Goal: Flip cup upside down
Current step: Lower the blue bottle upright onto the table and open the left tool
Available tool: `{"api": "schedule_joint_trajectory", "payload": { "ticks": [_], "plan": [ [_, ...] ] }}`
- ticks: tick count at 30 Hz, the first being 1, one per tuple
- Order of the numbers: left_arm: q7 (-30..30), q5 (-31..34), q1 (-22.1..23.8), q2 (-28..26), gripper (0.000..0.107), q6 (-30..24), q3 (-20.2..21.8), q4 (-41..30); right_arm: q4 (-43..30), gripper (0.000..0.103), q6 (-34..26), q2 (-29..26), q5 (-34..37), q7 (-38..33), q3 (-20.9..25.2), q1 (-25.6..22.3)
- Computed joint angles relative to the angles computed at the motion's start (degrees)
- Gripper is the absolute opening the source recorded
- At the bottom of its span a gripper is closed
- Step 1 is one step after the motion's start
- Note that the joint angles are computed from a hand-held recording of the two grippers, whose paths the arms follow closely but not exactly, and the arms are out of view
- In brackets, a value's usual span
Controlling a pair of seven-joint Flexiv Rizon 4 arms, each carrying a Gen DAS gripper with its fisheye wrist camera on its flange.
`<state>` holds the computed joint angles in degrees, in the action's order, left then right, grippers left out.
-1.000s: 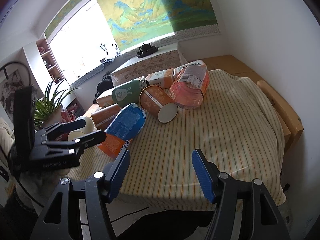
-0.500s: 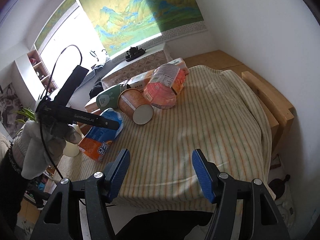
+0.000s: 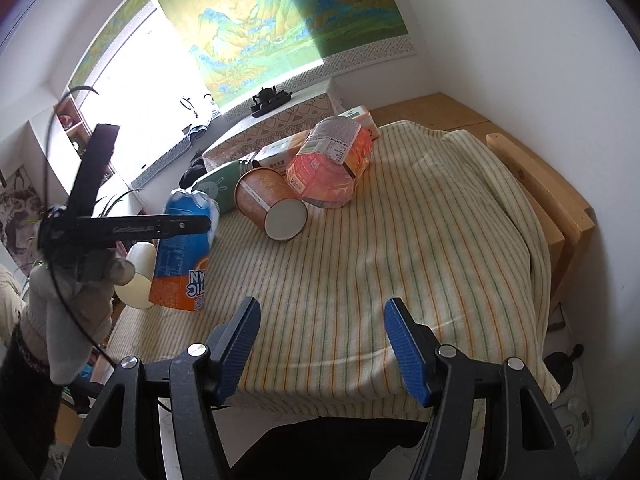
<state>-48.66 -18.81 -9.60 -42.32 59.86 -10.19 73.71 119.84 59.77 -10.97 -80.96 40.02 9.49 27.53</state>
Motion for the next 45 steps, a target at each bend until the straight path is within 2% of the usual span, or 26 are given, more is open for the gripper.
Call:
{"api": "schedule_joint_trajectory", "payload": {
  "ticks": [3,5,6,10,15,18,23,30,33,34,36,45],
  "plan": [
    [4.78,-3.37,3.07,2.78,0.071,10.24,-4.76,8.39,-0.77,0.061,-0.46,-0.57,0.31,-0.74,0.14,0.53],
    [9.23,-6.45,6.33,4.77,0.071,17.22,-9.79,14.53,-1.32,0.061,-1.41,-0.87,0.97,-1.73,0.25,1.10],
    [11.90,-8.54,9.10,6.25,0.071,20.88,-13.71,18.54,-1.47,0.061,-1.75,-0.93,1.11,-1.97,0.27,1.35],
    [18.05,-11.67,17.40,6.94,0.072,28.76,-25.41,25.44,-2.27,0.061,-3.02,-1.39,2.17,-2.93,0.41,2.45],
    [19.11,-8.41,26.75,5.76,0.072,33.91,-36.36,30.78,-2.92,0.061,-4.50,-1.71,3.48,-4.12,0.60,3.70],
    [18.44,-5.47,29.41,5.35,0.072,35.18,-38.74,32.63,-3.41,0.061,-4.94,-2.08,4.13,-4.77,0.63,4.32],
    [15.72,-2.01,30.86,5.77,0.072,33.62,-38.52,33.84,-4.13,0.061,-6.13,-2.43,5.12,-6.06,0.67,5.47],
    [11.98,3.01,33.31,4.80,0.085,33.97,-40.05,34.56,-4.49,0.061,-7.52,-2.35,5.98,-7.11,0.79,6.45],
    [10.29,5.13,34.54,4.66,0.086,33.89,-41.06,34.93,-4.53,0.061,-7.86,-2.29,6.04,-7.20,0.85,6.66],
    [9.73,5.87,34.62,4.50,0.087,34.11,-41.09,34.79,-4.64,0.061,-8.13,-2.33,6.11,-7.30,0.88,6.78],
    [8.54,7.52,35.65,4.19,0.101,35.35,-42.10,35.30,-4.75,0.061,-8.35,-2.34,6.20,-7.40,0.94,6.95],
    [1.94,14.85,42.04,3.70,0.102,40.60,-47.49,37.76,-6.52,0.062,-14.05,-2.72,5.58,-9.08,1.44,9.43]
  ]
}}
